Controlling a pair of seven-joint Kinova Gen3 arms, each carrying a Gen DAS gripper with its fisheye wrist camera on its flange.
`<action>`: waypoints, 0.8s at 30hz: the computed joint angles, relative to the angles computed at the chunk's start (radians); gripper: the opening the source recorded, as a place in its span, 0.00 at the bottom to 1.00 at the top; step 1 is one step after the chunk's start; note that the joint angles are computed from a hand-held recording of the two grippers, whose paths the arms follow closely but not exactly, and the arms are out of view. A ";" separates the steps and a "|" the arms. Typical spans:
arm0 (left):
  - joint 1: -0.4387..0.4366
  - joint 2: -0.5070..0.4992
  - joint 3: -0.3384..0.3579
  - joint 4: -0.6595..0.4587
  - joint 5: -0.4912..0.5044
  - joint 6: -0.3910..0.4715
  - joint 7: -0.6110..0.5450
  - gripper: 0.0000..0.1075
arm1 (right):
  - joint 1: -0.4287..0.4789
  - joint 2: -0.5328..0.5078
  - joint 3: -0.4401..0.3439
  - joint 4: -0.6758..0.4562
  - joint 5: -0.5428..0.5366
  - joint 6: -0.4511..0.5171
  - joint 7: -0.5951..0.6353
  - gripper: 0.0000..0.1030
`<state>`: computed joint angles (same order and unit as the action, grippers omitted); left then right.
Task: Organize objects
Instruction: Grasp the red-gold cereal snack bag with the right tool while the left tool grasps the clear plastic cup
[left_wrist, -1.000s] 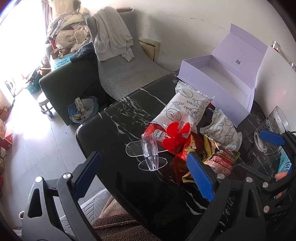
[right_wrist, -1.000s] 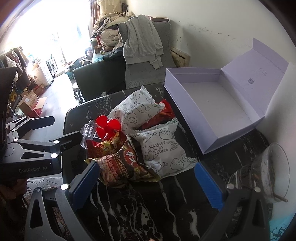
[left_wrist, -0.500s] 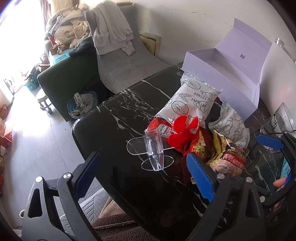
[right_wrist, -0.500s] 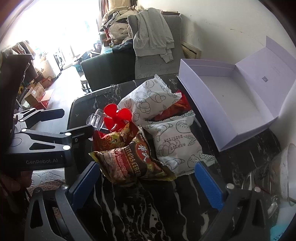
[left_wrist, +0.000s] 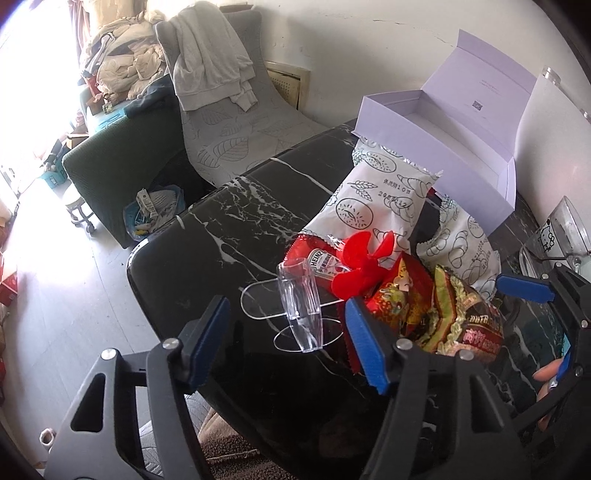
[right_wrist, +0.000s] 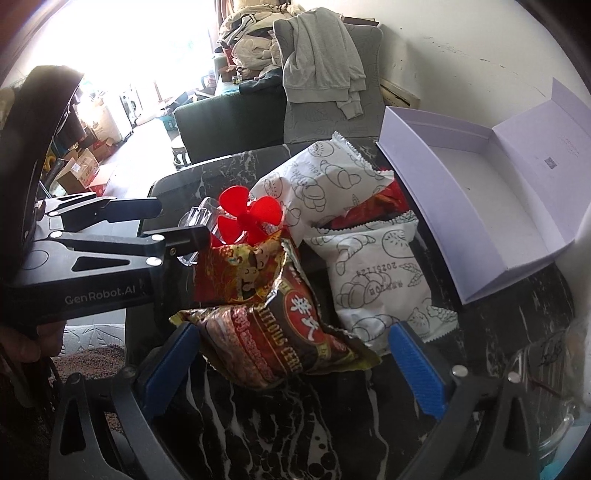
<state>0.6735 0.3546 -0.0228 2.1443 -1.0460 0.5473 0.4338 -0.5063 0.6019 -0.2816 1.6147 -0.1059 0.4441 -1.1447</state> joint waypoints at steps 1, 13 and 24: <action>-0.001 0.000 -0.001 0.002 -0.004 -0.005 0.000 0.57 | 0.000 0.000 -0.001 0.002 0.001 -0.002 0.003 1.00; 0.007 0.005 -0.038 0.035 -0.133 -0.097 0.096 0.25 | 0.028 -0.009 -0.033 0.017 -0.009 0.002 0.054 0.93; -0.026 -0.007 -0.005 0.047 -0.134 -0.128 0.066 0.19 | 0.055 -0.013 -0.048 0.016 -0.028 0.030 0.143 0.61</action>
